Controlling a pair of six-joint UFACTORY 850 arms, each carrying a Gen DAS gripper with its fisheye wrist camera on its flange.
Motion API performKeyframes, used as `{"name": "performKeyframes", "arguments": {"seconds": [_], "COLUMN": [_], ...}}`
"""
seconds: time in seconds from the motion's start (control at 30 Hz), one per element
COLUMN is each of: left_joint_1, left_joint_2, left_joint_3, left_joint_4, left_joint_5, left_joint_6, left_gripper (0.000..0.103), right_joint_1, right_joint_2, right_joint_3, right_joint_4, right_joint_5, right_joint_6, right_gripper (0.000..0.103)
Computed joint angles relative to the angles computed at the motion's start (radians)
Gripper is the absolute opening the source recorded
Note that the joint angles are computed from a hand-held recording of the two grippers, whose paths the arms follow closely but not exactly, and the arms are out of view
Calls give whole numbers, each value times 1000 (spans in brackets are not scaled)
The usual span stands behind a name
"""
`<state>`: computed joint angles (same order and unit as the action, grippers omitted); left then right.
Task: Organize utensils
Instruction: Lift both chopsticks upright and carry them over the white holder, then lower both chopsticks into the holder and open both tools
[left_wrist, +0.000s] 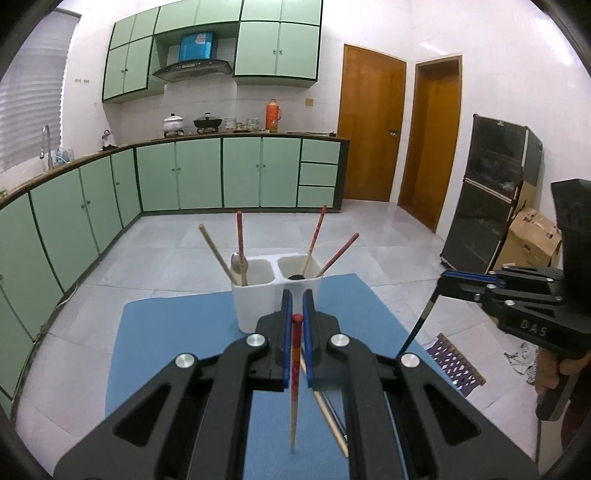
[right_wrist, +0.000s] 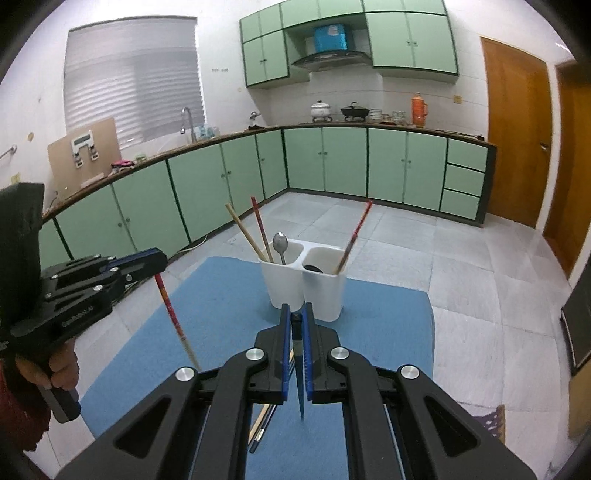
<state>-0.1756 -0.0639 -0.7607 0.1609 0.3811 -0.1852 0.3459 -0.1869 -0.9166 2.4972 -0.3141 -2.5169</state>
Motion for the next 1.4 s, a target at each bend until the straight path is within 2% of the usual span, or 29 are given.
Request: {"name": "performKeyframes", "arguments": {"seconds": [0.17,0.37,0.5,0.6,0.77,1.1,1.17,1.27,1.4], "left_joint_1": [9,15,14,9,6,-17,-19,-9,2], "left_joint_2": [2,-12,-36,-62,-137,-310,-350,-406,-437], "left_joint_3": [-19,-78,-143,-205,-338,-533,-562,-609,-616], "left_joint_4": [42,41,30,-2,-26,-246,-289,-287,-296], "left_joint_5": [16,36,47,48,30,31,25,-27,-63], "left_joint_6": [-36,-21,-5,34,49,293,340,322,334], "left_gripper": [5,5,5,5,5,5,5,5,5], "right_joint_1": [-4,-6,-16,-19,-22,-28,-29,-34,-34], "right_joint_2": [-5,-12,-47,-76,-154,-369,-406,-448,-470], "right_joint_3": [-42,-113,-210,-282,-440,-690,-713,-728,-711], "right_joint_4": [-118,-148,-238,-254,-334,-337,-313,-397,-435], "right_joint_5": [-2,-15,-31,-25,12,98,106,101,102], "right_joint_6": [96,116,216,227,304,348,328,436,468], "right_gripper": [6,6,6,6,6,6,6,6,6]}}
